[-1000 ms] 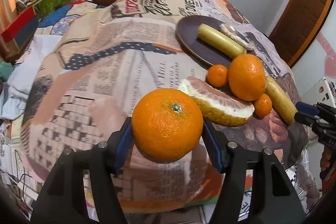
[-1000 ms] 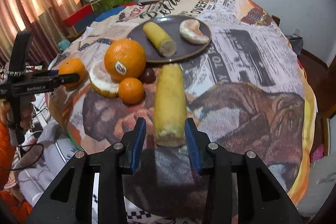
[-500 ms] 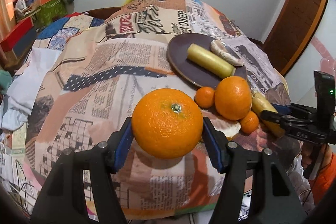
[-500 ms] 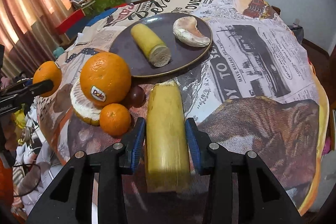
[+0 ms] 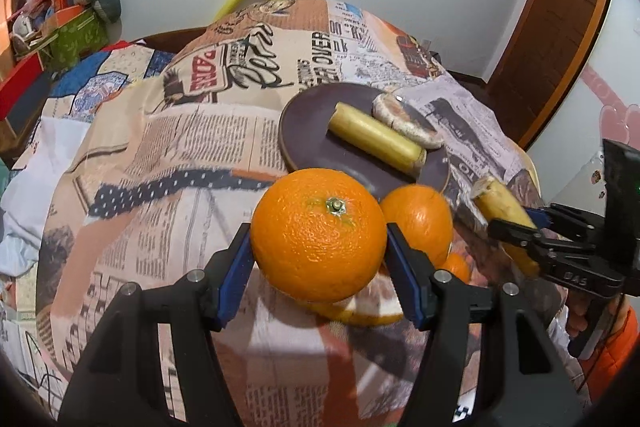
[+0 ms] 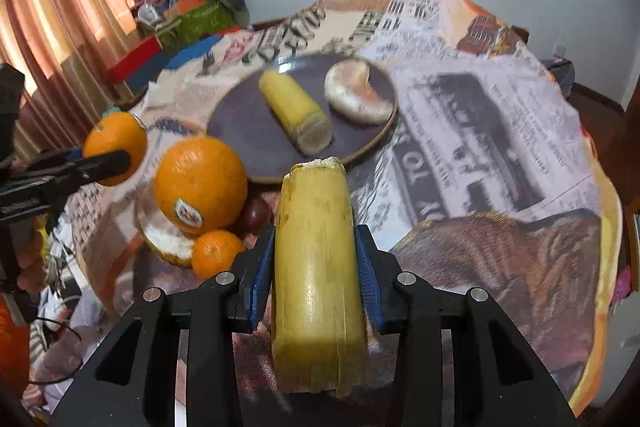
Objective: Organize fruits
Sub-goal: 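Lower the corn cob onto the plate with right tool while left places the orange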
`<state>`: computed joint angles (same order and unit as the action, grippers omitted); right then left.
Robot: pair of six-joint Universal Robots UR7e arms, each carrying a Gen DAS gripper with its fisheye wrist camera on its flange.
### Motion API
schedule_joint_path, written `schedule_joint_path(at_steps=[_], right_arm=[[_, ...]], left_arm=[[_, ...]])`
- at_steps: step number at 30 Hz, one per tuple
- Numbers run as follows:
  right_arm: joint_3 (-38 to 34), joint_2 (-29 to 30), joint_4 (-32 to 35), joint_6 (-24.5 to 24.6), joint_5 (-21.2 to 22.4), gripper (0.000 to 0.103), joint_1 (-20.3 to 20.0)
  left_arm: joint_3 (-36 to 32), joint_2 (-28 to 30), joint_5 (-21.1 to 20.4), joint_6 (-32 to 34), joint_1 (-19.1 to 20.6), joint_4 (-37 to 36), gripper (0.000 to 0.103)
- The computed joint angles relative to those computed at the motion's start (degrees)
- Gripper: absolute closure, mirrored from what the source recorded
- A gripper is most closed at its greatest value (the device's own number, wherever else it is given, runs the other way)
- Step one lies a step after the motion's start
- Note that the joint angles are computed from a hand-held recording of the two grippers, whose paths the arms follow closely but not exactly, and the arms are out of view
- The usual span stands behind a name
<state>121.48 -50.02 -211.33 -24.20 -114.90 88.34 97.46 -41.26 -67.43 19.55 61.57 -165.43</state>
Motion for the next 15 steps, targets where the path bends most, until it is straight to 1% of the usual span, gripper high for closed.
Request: schedule_joint_path(at_steps=[8, 12, 15], right_arm=[[-0.4, -2.0, -4.8, -0.7, 2.0, 0.067, 0.8], [-2.2, -1.9, -5.0, -0.9, 2.7, 0.067, 1.0], [-4.1, -1.3, -4.6, -1.6, 2.4, 0.067, 1.1]], left_arm=[[-3.6, 2.4, -0.2, 0.8, -0.4, -0.3, 0.04], [-5.9, 3.9, -0.2, 0.8, -0.3, 0.7, 0.04], [-7.9, 5.2, -0.3, 0.8, 0.0, 1.6, 0.04]])
